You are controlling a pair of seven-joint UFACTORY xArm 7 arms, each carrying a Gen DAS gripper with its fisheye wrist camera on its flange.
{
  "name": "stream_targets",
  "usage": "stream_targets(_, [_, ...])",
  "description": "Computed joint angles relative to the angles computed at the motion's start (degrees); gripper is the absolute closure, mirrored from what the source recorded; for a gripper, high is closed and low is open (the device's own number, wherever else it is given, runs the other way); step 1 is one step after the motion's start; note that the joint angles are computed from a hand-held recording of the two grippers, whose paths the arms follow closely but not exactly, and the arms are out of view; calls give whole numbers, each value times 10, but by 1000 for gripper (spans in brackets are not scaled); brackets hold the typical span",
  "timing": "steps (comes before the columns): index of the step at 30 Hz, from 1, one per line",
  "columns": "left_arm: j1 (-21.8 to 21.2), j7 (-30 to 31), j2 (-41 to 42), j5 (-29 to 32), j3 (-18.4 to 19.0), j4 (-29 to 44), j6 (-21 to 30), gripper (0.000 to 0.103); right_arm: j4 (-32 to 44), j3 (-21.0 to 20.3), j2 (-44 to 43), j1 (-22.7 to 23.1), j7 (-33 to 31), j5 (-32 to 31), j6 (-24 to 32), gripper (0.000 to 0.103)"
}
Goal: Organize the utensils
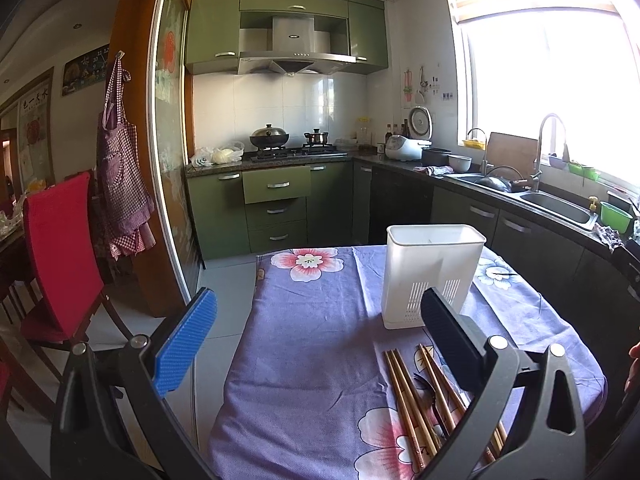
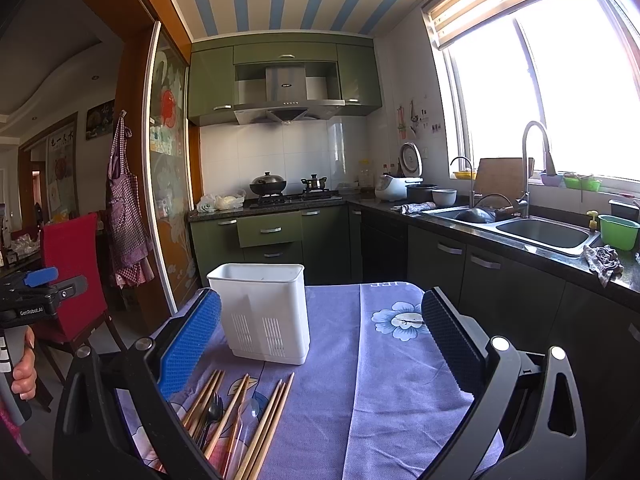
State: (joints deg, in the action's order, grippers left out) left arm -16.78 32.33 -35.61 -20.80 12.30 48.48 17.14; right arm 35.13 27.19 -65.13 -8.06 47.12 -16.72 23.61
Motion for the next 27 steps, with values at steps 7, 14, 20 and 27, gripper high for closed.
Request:
stream_targets(7, [8,0,1,7,-7,-2,4,6,2,-3,-1,4,-2,0,6,4])
stream_targets(14, [13,-4,3,12,-13,0,10,6,3,-4,-1,5,-1,1,10,4])
stream_targets(20, [10,-2,7,12,-13,4,19,6,5,-10,6,13,-3,6,17,4])
stream_targets(27, [24,-8,37,23,-32,41,99,6,8,-64,53,72,-39,36,13,4])
